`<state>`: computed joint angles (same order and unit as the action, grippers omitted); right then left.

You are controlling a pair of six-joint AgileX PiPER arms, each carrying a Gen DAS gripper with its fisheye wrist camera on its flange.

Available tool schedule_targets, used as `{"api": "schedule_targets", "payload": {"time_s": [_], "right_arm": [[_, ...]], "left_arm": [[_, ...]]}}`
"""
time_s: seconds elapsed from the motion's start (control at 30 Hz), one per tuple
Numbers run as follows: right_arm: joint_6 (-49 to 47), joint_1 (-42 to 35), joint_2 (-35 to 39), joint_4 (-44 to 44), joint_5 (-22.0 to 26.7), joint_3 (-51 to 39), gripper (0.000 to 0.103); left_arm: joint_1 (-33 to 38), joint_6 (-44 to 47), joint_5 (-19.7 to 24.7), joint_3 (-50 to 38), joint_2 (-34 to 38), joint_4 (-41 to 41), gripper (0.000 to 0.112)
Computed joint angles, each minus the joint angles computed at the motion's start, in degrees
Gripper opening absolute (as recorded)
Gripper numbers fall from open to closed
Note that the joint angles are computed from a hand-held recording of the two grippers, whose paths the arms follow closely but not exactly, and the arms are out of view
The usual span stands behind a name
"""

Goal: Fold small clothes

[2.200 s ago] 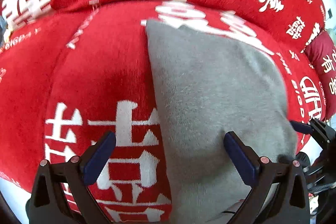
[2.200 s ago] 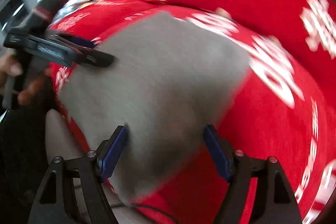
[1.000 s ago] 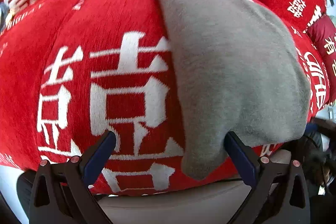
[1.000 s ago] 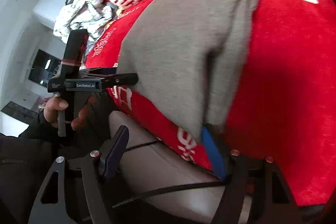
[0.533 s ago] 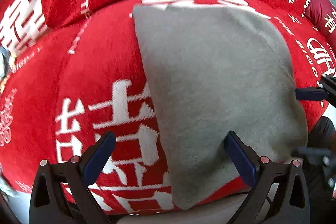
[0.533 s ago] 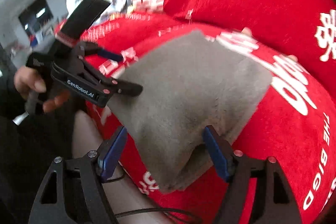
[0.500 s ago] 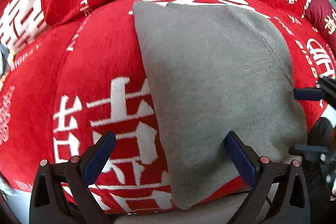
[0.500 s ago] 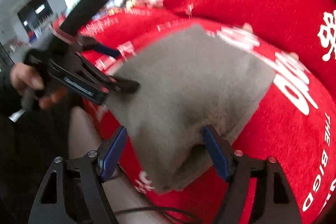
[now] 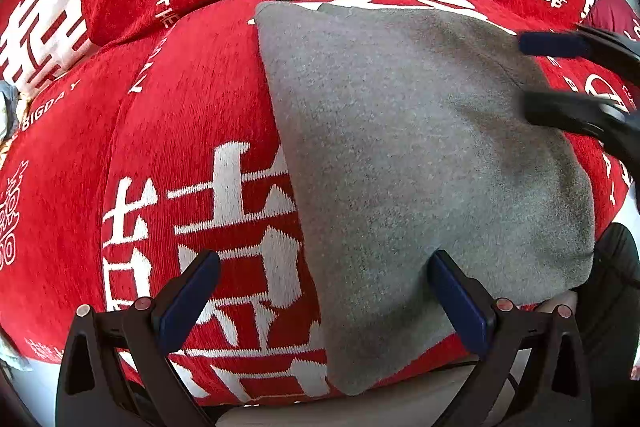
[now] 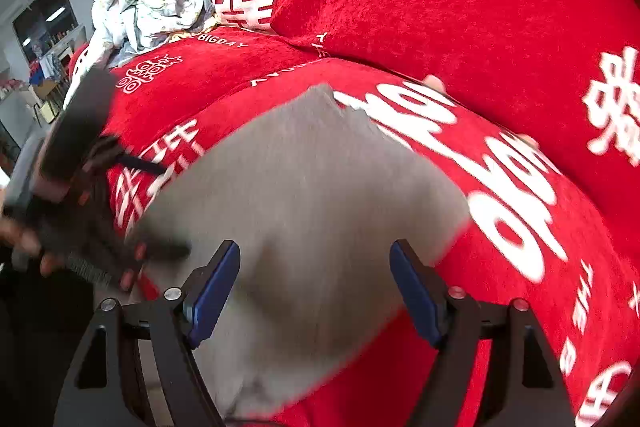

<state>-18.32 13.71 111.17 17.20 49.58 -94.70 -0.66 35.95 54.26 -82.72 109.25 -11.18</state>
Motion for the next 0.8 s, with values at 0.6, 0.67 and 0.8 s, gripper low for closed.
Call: {"api": "schedule_targets", "payload": {"time_s": [0.6, 0.67, 0.8], "right_arm": [[11.52, 4.62, -8.98, -6.33, -5.34, 13.34, 0.082], [12.45, 5.25, -7.59, -7.46, -4.01, 14.85, 0.082], [16.53, 6.86, -9.92, -11.53, -4.9, 16.99, 0.082]], "left_arm": [[0.07, -1.28, 3.17, -4.03, 0.8, -0.22, 0.103], [1.02, -0.9, 4.53, -4.93, 0.62, -1.85, 0.103], [2.46, -1.3, 5.09, -8.55, 0.81, -3.63, 0.103]]}}
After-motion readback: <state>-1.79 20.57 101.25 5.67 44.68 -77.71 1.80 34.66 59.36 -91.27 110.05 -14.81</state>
